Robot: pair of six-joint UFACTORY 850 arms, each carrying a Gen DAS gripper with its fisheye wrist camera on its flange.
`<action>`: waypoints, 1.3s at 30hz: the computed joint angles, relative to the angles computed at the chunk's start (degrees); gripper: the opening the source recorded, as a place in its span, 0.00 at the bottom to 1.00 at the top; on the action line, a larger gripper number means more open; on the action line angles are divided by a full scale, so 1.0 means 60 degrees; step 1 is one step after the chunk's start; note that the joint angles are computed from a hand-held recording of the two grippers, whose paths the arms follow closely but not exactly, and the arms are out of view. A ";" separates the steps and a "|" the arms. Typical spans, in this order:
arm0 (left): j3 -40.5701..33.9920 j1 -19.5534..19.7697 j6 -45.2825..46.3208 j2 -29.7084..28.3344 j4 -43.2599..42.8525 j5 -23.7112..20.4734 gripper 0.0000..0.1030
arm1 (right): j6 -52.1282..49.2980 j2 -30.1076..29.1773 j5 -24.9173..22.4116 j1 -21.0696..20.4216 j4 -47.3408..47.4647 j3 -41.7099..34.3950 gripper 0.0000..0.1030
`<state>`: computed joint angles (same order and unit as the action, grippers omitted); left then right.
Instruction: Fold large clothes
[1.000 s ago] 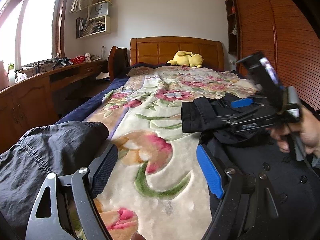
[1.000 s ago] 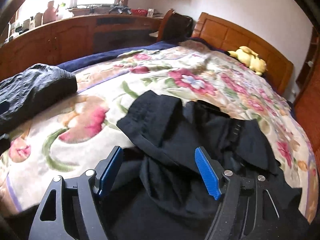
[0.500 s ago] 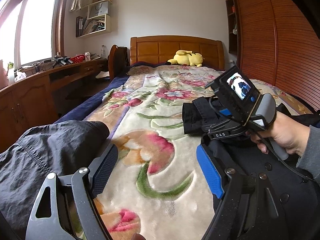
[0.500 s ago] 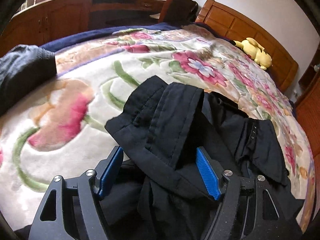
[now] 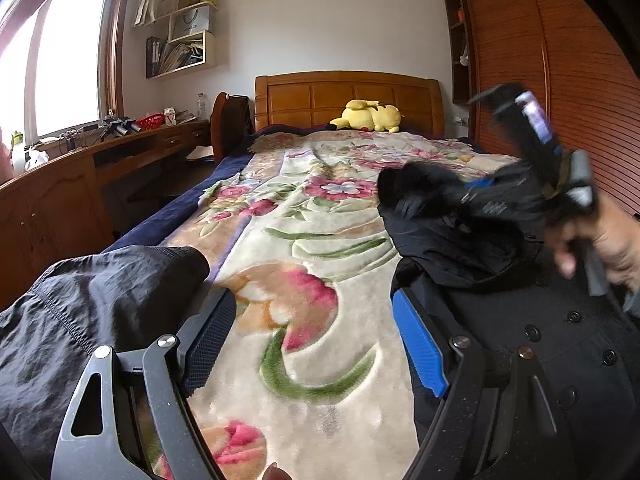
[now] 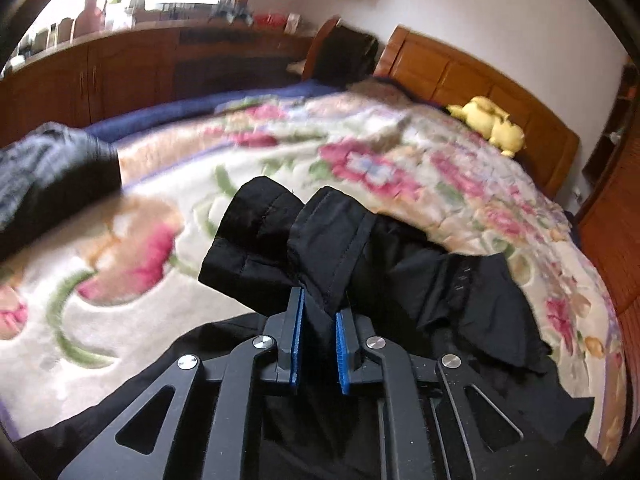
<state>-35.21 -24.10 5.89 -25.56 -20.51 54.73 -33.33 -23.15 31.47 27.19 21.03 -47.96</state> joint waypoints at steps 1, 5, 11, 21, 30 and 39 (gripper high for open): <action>-0.0003 -0.0027 -0.0015 0.0000 0.0001 0.0002 0.79 | 0.0286 0.0328 0.0231 -0.0072 -0.0302 0.0355 0.13; -0.0032 -0.0062 -0.0161 0.0053 0.0164 -0.0071 0.79 | 0.1087 0.1765 0.1147 -0.0510 -0.1050 0.1938 0.13; 0.0002 -0.0339 -0.0003 0.0095 -0.0022 -0.0004 0.79 | 0.1697 0.3807 0.1780 -0.1643 -0.0503 0.4155 0.13; 0.0080 -0.0391 -0.0113 0.0225 0.0053 -0.0040 0.79 | 0.3353 0.4865 0.1057 -0.3792 -0.1632 0.6569 0.39; -0.0018 -0.0525 0.0019 0.0165 -0.0033 -0.0117 0.79 | 0.3208 0.7991 0.0166 -0.3187 -0.1069 0.8054 0.64; -0.0106 -0.0612 0.0143 0.0073 -0.0111 -0.0187 0.79 | 0.2437 0.5765 0.1582 -0.3258 -0.0510 0.6956 0.64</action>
<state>-35.85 -27.77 6.75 -25.12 -21.18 53.61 -18.71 11.44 40.97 7.64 17.97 -6.22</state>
